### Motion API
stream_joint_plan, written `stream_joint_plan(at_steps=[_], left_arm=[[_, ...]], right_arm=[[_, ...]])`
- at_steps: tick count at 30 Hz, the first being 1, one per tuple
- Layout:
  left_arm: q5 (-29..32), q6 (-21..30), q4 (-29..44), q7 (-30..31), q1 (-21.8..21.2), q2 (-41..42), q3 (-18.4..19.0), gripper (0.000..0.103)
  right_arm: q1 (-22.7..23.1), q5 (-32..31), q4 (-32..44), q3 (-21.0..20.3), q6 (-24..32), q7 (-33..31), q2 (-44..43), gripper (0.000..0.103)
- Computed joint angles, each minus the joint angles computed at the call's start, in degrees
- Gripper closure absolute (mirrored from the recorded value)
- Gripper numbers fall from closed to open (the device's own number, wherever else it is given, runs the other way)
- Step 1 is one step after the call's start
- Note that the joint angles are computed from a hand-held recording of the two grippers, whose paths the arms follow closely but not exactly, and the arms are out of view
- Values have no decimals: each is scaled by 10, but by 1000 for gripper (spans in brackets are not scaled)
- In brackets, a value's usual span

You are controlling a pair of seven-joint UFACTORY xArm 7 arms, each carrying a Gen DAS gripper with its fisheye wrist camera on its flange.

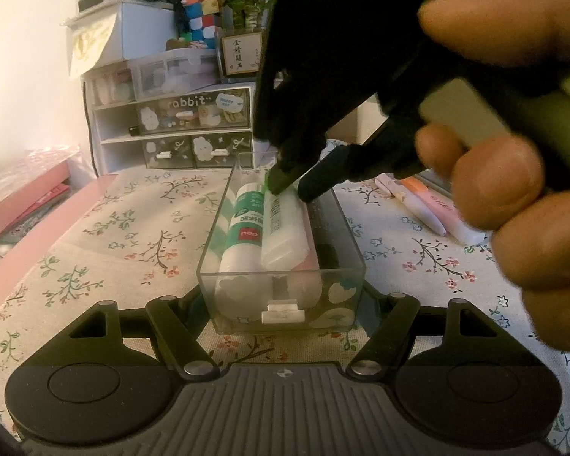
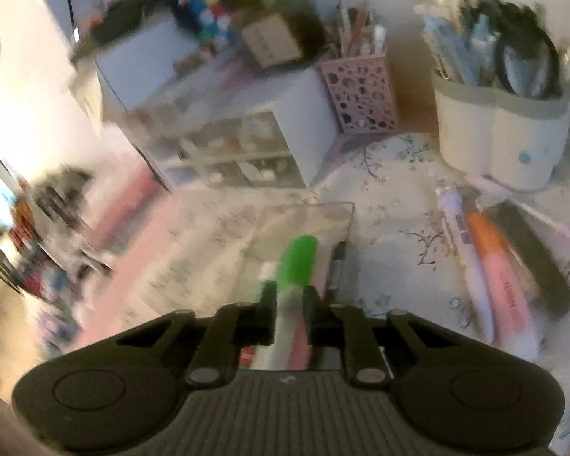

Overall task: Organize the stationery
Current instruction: 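Lower the green-capped highlighter into the clear tray and open the right tool, then grasp the orange-capped highlighter with the right tool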

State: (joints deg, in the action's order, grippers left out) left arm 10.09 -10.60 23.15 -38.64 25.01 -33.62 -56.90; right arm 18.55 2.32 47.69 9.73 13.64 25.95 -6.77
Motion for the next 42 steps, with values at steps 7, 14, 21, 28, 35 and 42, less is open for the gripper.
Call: stream_joint_plan(at_steps=[7,14,21,28,35,42], left_arm=[[0,-1,0,0,1,1,-1,30],[1,0,0,0,1,0,-1,30],[1,-1,0,-1,2,0,-1,30],[1,-1,0,-1,1,0,-1,30],[1,-1,0,-1,2,0,-2,30],[0,-1,1,-1,2,0,-2,30]], right_arm=[[21,55,12,-16,56,-100,-13,92],[45,235,-1,-44,31,-227,-23,93],[-3,187,-57,-31,-24,-137,-74,93],[-108,21,-92,-11,-10,-3,-116,92],[-124,-36,-105,-8,-2,16,-117,92],[-142,-145,-78,16,39,39,-81,92]])
